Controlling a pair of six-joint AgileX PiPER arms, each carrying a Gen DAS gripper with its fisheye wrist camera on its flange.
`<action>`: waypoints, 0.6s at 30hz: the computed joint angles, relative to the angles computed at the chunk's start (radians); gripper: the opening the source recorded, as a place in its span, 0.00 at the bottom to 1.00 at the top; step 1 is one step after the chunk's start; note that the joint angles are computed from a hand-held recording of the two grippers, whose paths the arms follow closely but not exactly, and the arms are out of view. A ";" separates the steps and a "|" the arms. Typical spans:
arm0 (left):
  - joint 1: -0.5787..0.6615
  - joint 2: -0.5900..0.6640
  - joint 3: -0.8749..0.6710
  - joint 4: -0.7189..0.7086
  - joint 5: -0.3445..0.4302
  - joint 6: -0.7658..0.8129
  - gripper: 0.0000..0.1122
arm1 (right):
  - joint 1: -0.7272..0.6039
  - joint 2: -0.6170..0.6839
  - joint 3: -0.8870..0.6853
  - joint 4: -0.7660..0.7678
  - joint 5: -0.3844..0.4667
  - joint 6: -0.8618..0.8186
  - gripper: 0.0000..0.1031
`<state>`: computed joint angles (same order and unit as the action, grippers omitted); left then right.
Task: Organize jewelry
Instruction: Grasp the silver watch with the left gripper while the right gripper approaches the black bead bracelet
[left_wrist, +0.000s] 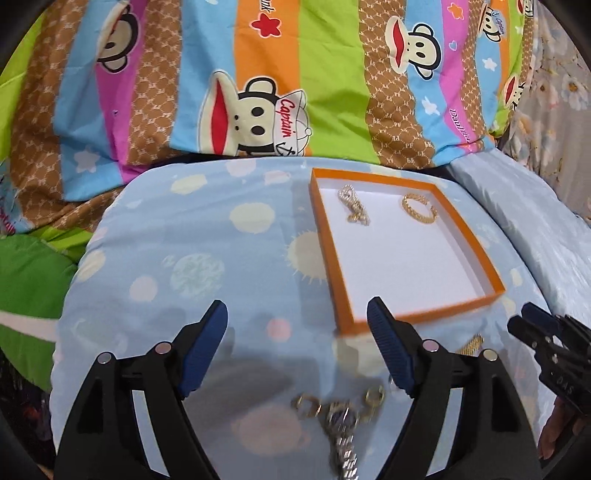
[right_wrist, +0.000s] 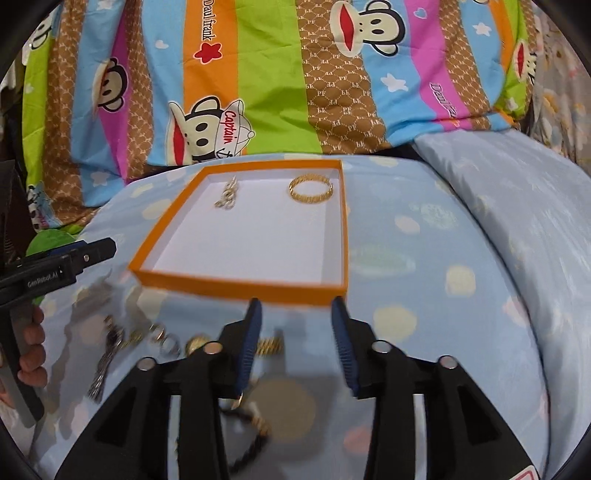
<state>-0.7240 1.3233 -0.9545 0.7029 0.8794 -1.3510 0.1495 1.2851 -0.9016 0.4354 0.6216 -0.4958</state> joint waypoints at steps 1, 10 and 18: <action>-0.031 -0.020 0.023 0.001 0.019 -0.025 0.68 | -0.005 -0.029 0.035 0.012 0.002 -0.002 0.45; -0.252 -0.034 0.143 -0.005 0.067 -0.222 0.68 | -0.002 -0.168 0.242 0.101 -0.041 -0.008 0.46; -0.325 0.053 0.116 0.028 0.116 -0.263 0.64 | -0.009 -0.168 0.260 0.129 -0.066 -0.018 0.47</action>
<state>-1.0493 1.3764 -0.8381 0.7312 0.9956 -1.6145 0.1409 1.1175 -0.6415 0.5648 0.5558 -0.5134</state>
